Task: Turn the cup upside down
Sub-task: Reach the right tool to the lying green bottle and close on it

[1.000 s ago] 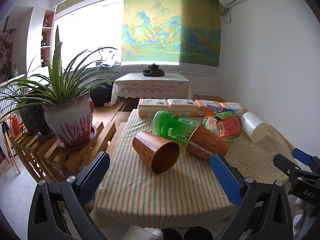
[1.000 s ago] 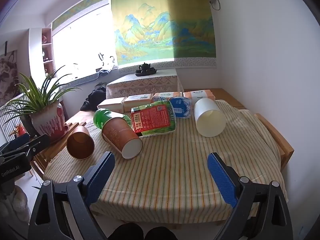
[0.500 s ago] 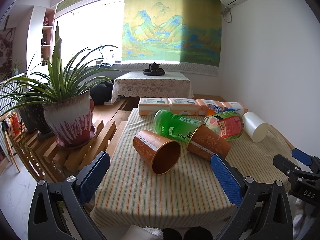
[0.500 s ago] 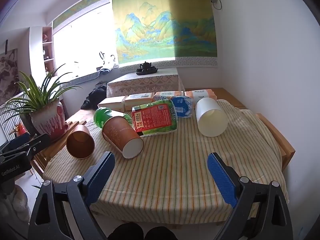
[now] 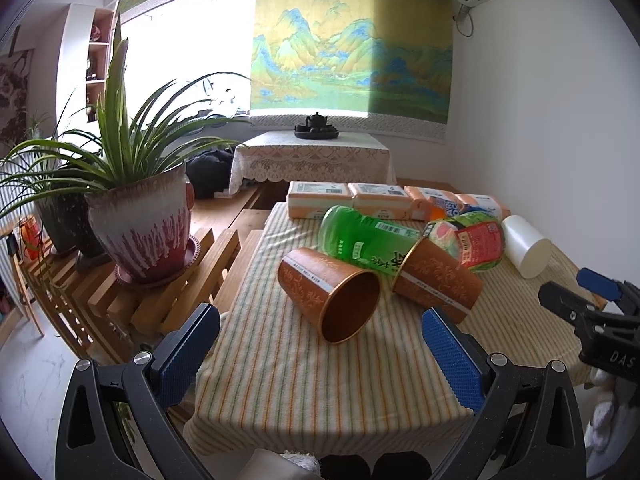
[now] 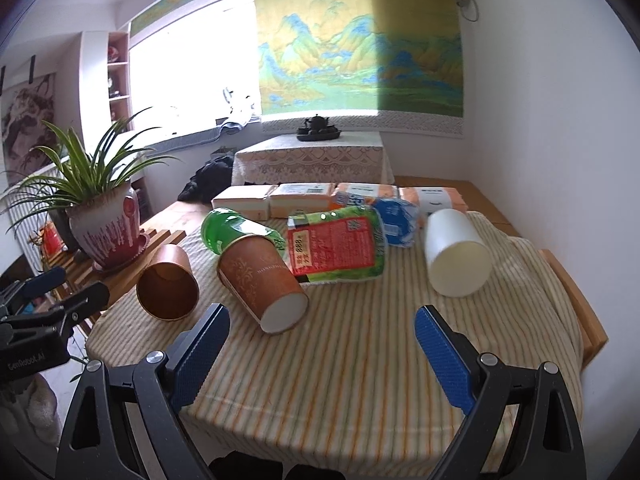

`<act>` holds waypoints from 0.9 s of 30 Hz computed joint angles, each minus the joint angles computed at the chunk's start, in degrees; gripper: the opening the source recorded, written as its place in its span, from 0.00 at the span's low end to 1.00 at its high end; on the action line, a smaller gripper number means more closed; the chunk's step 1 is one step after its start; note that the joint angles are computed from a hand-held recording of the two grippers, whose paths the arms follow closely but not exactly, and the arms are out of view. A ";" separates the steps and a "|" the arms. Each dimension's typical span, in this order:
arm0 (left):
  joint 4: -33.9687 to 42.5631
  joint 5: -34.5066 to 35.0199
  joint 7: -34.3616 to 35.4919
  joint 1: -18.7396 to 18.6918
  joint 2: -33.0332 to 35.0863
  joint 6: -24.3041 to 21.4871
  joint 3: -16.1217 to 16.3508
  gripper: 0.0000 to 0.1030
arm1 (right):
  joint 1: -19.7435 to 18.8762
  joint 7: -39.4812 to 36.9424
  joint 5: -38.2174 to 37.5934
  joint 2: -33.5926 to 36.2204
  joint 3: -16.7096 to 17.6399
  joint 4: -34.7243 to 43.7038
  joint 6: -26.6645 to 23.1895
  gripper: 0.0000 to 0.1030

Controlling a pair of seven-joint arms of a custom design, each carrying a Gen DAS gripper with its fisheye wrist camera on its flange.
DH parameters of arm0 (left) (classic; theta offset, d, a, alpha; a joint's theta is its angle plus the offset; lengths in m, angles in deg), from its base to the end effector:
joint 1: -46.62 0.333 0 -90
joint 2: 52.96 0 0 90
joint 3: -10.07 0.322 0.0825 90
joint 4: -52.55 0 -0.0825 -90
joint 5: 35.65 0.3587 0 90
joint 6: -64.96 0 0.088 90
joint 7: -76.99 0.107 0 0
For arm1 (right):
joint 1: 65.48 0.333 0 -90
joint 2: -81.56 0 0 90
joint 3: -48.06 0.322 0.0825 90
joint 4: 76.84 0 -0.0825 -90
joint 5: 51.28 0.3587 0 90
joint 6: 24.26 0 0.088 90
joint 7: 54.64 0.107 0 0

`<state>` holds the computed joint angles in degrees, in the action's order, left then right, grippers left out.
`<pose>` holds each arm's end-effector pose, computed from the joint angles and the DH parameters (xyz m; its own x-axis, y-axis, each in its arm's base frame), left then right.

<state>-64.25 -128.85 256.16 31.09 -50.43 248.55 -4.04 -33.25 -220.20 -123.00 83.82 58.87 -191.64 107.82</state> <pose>0.5128 -0.1811 0.4927 -0.4147 -0.9090 0.0413 -0.4624 0.1714 -0.8699 0.4315 0.3747 0.4940 -0.2475 -0.9664 -0.0697 -0.4873 0.1863 -0.8531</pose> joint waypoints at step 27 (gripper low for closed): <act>-1.08 28.10 -28.20 8.99 5.34 2.05 -3.12 0.99 | -4.27 -61.33 35.85 24.32 -4.50 36.16 7.44 0.89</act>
<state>-65.33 -100.75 227.96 40.09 -45.09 250.60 -7.16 -37.52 -281.53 -87.15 108.14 54.37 -155.48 115.26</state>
